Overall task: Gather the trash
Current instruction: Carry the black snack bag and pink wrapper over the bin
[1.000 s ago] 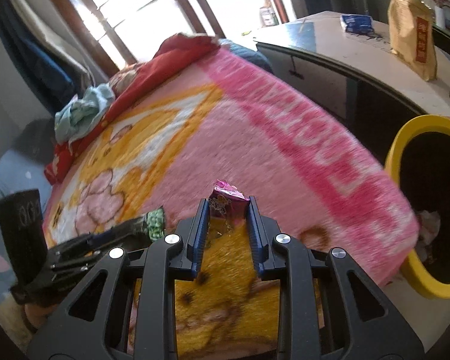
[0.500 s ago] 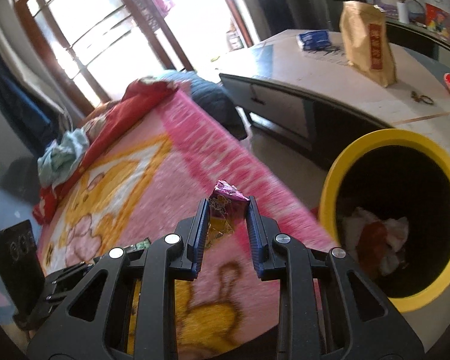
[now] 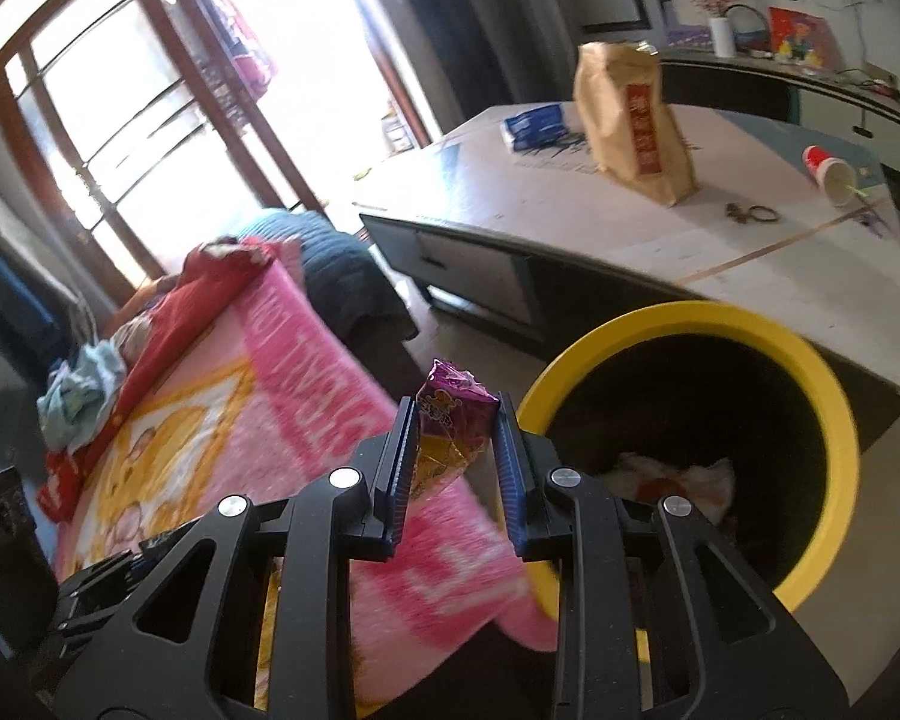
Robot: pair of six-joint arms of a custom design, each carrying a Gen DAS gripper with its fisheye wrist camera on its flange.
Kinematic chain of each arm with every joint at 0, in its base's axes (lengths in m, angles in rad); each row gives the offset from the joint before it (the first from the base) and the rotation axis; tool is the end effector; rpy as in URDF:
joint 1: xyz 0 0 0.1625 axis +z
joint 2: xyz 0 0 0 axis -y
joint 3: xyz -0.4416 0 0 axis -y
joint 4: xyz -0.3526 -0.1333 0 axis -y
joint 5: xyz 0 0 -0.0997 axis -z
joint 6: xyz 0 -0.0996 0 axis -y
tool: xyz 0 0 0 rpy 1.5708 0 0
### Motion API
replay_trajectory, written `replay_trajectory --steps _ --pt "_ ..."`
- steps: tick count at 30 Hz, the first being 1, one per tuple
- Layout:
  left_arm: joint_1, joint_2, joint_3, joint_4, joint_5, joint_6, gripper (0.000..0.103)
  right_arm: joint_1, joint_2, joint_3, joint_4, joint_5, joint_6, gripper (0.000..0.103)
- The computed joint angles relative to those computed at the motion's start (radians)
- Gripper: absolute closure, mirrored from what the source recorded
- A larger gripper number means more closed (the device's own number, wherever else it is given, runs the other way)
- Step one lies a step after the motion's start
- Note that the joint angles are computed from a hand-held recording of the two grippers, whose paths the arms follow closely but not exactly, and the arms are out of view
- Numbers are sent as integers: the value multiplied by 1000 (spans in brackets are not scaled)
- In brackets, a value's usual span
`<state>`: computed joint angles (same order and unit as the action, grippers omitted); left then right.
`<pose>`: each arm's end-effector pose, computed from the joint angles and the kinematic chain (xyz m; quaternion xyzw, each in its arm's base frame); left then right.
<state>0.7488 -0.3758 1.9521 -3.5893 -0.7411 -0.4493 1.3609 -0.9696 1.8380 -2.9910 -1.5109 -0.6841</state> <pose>-0.2458 -0.5107 -0.0461 0.0786 0.8938 -0.3950 0.1973 0.0081 -0.6301 0.2251 0.2338 -0.9329 0.2580 0.0917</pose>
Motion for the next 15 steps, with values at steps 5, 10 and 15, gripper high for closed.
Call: replay_trajectory --steps 5,10,15 --pt "4 19 -62 21 -25 46 81 -19 -9 -23 -31 -3 16 84" --pt "14 42 -134 55 -59 94 81 -40 -12 -50 -57 -13 39 84" --pt "28 68 -206 91 -97 138 81 -58 -10 -80 -77 -35 59 84"
